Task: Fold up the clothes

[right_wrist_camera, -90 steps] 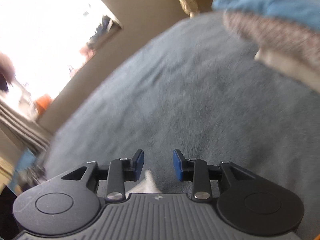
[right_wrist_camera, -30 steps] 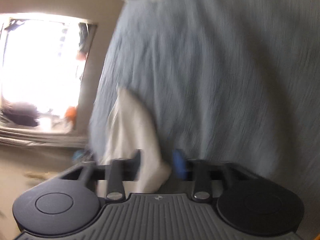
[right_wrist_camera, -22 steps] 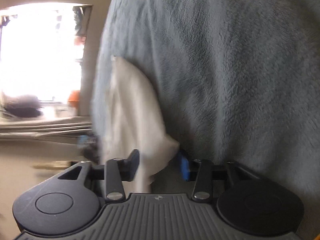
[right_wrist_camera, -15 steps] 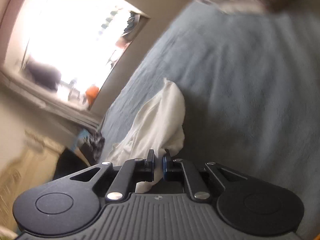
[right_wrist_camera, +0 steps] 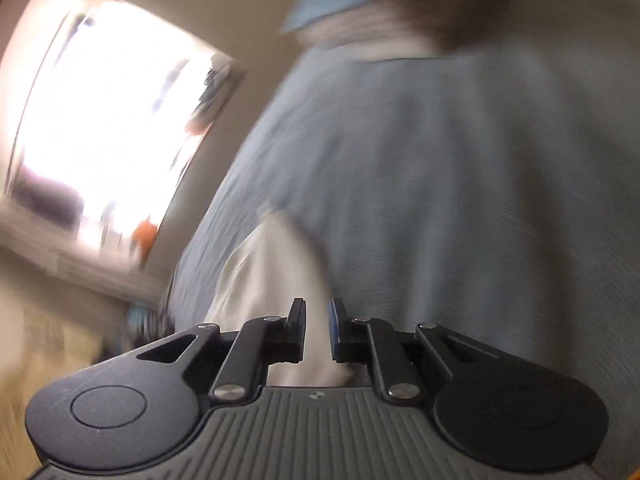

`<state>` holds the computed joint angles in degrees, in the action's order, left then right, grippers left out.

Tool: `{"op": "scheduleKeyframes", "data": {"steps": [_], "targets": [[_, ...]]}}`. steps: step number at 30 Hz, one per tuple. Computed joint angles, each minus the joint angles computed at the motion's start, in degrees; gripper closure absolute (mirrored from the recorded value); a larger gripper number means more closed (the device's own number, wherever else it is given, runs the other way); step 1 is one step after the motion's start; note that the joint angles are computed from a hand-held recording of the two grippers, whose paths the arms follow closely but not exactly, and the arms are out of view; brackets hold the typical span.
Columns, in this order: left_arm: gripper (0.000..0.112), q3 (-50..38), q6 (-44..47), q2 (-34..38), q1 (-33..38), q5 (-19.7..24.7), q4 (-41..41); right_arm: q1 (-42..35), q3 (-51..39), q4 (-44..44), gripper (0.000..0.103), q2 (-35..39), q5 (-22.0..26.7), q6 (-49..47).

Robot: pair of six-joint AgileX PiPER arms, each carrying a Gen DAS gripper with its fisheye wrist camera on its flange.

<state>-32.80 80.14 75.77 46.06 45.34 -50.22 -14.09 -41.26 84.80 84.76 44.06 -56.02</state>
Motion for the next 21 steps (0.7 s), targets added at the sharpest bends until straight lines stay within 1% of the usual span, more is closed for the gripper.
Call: {"op": "scheduleKeyframes", "data": {"steps": [1, 2, 4, 6, 7, 8, 9, 10, 12, 15, 17, 18, 19, 21], "targets": [[0.091, 0.03, 0.71, 0.06, 0.6, 0.48, -0.36, 0.77, -2.25, -2.8, 0.09, 0.94, 0.67, -0.21], [0.091, 0.09, 1.52, -0.04, 1.4, 0.96, -0.7, 3.84, -4.34, -3.81, 0.09, 2.61, 0.96, -0.75], [0.091, 0.55, 4.08, -0.82, 3.64, 1.35, -1.58, 8.84, -8.46, -7.52, 0.09, 5.97, 0.44, 2.29], [0.091, 1.51, 7.74, -2.33, 6.46, -0.88, -2.32, 12.34, -9.75, -12.51, 0.09, 8.14, -3.62, 5.79], [0.091, 1.44, 9.2, -2.62, 8.58, -1.57, -2.31, 13.89, -10.0, -13.69, 0.092, 9.47, -5.39, 6.19], [0.091, 1.35, 10.8, -2.81, 10.68, -2.3, -2.48, 13.14, -9.46, -12.58, 0.093, 10.51, -4.87, 5.1], [0.091, 1.08, 12.22, -2.96, 13.1, -2.46, -2.78, 10.11, -7.18, -9.17, 0.093, 10.61, -3.21, 1.8], [0.091, 0.45, 13.03, -3.05, 16.03, -1.38, -3.0, 6.59, -5.11, -6.24, 0.093, 11.0, -0.83, -1.46], [0.091, -1.2, 14.92, -2.93, 21.27, 3.06, -3.25, 4.68, -3.35, -4.75, 0.093, 10.19, 0.87, -3.31], [0.091, -2.99, 18.51, -3.15, 26.75, 12.85, -3.14, 4.99, -3.54, -5.34, 0.093, 9.89, 0.18, -2.57], [0.091, -3.78, 20.27, -2.86, 28.78, 19.52, -1.82, 6.19, -3.85, -5.61, 0.092, 10.14, -1.2, -2.21], [0.091, -3.88, 20.59, -2.32, 28.91, 21.95, 0.07, 7.77, -5.09, -5.94, 0.092, 10.81, -2.54, -1.08], [0.091, -3.26, 20.78, -2.29, 28.38, 22.19, 1.92, 8.83, -5.75, -6.23, 0.092, 11.18, -3.51, -0.58], [0.091, -0.42, 21.25, -2.9, 26.41, 17.59, 5.78, 9.28, -6.23, -7.94, 0.092, 10.9, -4.19, 0.4]]}}
